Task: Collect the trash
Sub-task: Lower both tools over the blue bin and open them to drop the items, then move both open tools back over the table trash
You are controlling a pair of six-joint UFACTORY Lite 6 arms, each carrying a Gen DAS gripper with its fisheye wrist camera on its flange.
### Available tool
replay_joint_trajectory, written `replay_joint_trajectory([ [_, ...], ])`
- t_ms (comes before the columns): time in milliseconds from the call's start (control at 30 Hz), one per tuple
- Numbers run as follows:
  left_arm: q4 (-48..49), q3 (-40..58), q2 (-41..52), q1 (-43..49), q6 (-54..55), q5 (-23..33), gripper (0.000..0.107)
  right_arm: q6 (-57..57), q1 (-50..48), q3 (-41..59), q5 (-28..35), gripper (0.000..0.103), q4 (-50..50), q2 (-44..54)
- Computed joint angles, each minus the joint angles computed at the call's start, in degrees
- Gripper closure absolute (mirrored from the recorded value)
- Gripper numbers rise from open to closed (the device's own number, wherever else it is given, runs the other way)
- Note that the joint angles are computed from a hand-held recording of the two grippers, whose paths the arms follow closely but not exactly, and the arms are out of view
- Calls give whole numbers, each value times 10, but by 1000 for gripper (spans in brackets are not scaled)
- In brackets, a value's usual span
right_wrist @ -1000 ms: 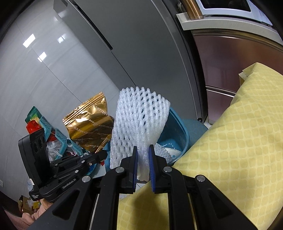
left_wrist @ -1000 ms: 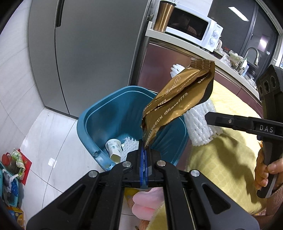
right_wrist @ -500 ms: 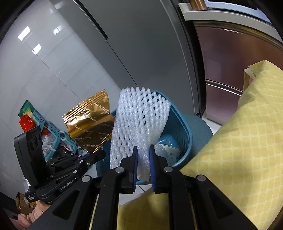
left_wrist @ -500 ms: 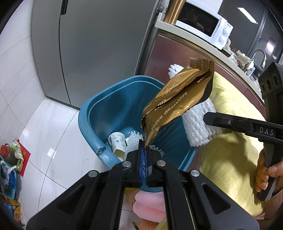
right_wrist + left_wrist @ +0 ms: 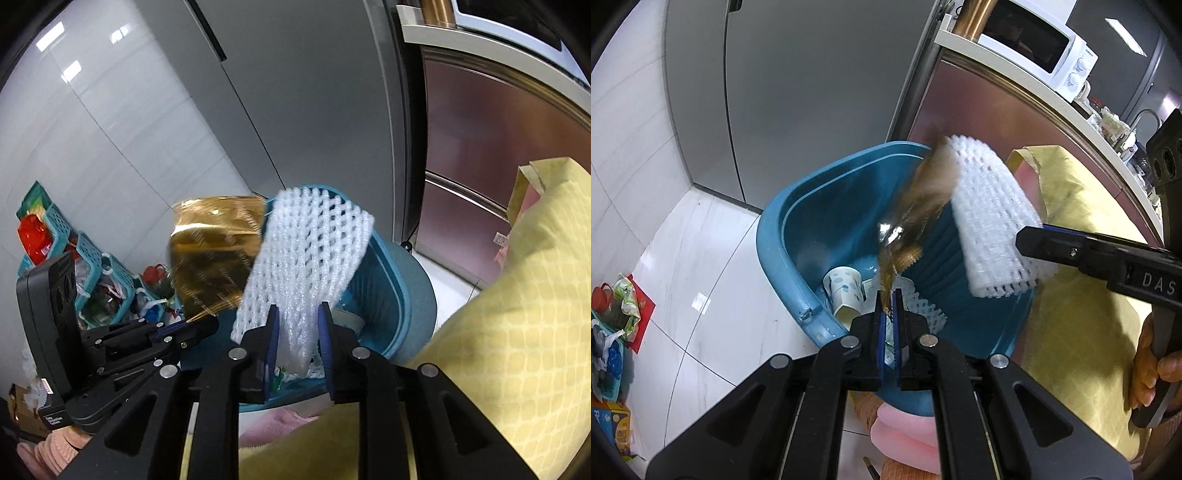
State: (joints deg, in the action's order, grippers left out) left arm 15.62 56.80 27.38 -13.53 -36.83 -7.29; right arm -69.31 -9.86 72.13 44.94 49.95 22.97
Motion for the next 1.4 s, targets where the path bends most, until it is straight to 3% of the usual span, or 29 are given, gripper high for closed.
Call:
replay_joint_trajectory([
  [167, -10, 11, 11, 0, 9, 1, 96, -10, 0, -2, -4, 80, 5, 3],
  [333, -1, 13, 18, 1, 2, -10, 82, -21, -9, -1, 3, 78, 17, 6],
  [533, 26, -1, 8, 0, -22, -24, 77, -48, -32, -18, 19, 76, 37, -6],
  [967, -309, -88, -136, -103, 327, -63, 58, -135, -175, -67, 140, 67, 70, -87],
  [1133, -387, -97, -174, -170, 410, -71, 52, -166, -264, -85, 204, 64, 68, -125],
  [1400, -398, -32, -135, -285, 417, -64, 51, -229, -458, -69, 297, 59, 48, -146],
])
